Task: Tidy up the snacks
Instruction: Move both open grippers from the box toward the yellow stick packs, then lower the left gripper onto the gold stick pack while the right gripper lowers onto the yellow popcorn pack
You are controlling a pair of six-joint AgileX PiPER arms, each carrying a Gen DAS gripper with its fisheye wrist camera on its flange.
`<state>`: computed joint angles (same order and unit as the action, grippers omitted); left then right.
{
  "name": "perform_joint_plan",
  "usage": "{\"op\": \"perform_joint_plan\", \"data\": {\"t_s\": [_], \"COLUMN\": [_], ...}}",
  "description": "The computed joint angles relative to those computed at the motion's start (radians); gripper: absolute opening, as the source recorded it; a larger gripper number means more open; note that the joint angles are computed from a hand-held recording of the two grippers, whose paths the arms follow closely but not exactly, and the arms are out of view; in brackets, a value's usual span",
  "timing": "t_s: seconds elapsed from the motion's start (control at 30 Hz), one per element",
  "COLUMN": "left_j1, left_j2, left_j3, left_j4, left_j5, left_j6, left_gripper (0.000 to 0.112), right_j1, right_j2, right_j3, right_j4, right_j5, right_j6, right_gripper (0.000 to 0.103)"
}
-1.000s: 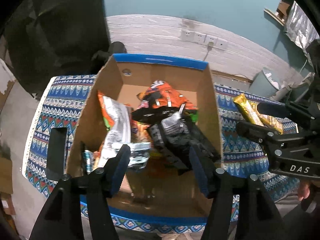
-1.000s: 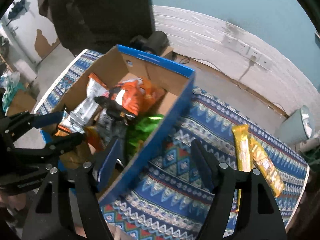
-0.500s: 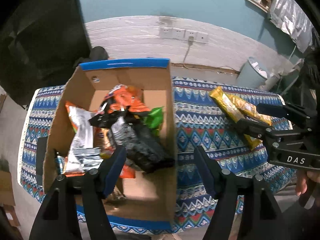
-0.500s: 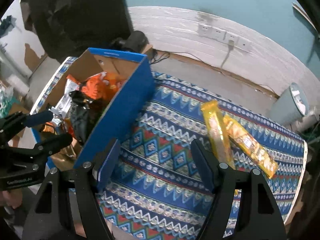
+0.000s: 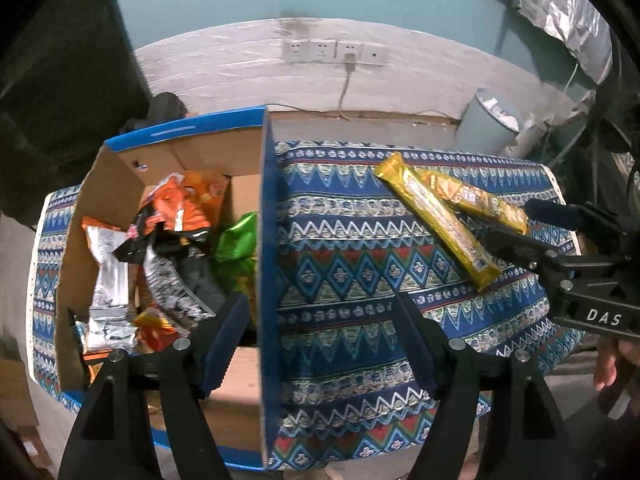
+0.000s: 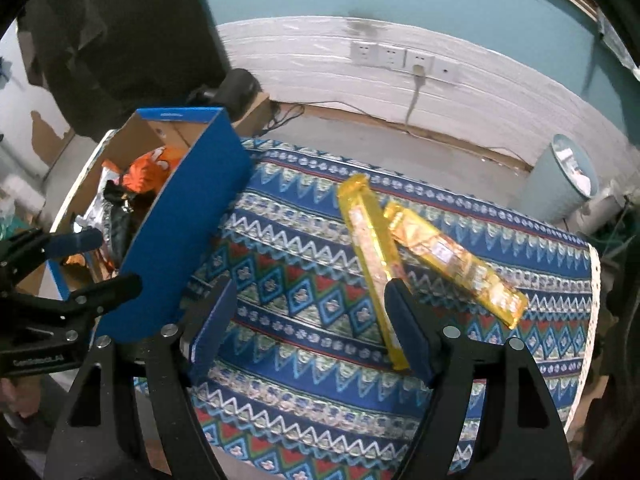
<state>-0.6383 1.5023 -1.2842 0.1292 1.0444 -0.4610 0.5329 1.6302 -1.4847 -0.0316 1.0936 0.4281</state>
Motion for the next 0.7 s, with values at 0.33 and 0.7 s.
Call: {"op": "perform_joint_plan", "data": {"t_s": [0.33,0.7], "left_j1": [-0.041,-0.035], "left_j2": [0.145,0.330], "left_j3": [-0.131,-0.320], "left_j4": [-0.057,-0.124], "left_j5": [0.043,0.060], "left_j6": [-0.014,-0.075], "left_gripper": [0.075,0.080], "right_j1": [-0.107,-0.287], "right_j2": [-0.077,-0.035], "right_j3": [0.115,0.129], "right_j4": [0.015,0.019], "right_j5": [-0.013,0.062], "right_j6": [-0.051,-0.302], "right_gripper": [0.080,0.080]}}
